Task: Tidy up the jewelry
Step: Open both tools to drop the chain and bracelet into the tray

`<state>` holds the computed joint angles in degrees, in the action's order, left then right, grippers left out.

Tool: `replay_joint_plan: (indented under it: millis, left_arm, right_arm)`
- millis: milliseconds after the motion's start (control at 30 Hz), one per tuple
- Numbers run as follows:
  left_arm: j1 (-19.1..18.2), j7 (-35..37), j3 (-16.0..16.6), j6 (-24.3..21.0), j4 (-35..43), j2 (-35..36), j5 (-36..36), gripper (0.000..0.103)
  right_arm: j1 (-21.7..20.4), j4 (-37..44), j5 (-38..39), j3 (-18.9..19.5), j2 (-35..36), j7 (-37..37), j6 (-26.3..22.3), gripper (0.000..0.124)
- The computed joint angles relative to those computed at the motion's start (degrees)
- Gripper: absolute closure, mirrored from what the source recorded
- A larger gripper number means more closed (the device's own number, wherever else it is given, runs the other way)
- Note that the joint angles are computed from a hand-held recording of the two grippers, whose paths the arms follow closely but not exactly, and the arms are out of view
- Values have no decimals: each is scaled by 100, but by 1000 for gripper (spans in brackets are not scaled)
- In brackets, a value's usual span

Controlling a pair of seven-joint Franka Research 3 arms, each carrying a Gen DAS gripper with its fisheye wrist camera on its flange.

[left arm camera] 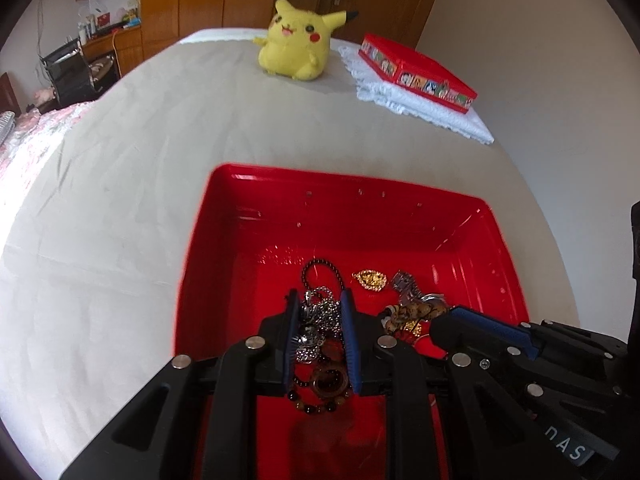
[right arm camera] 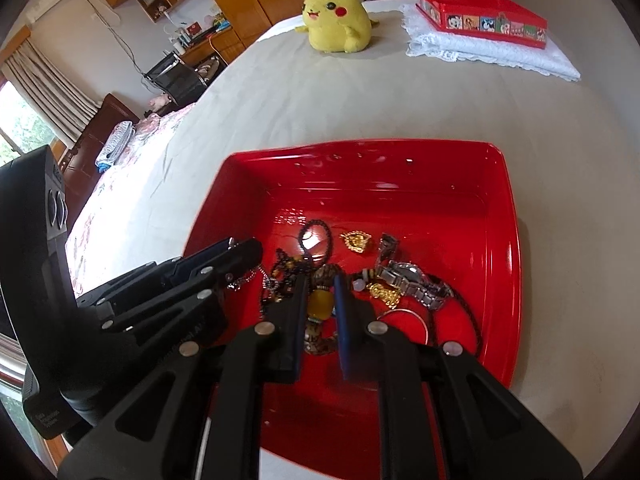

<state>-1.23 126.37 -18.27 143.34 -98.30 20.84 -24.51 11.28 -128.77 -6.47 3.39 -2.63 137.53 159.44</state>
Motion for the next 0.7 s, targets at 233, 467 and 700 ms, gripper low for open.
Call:
replay_joint_plan:
  millis: [233,467,700]
  left_arm:
    - [-3,-140,-5,-61,141,198,200,62]
    - [207,442,-138,264,-417,-279,-344,46]
    - [250,1903,-38,892,-1610,-1320,-1609,25]
  right_arm:
    - [-109,-97,-1192,21,-100,927,-335,93]
    - [-220,-422,-1314,117,-374,1067,-270,96]
    - [-371,-744,-1804,422,-811,1527,-376,94]
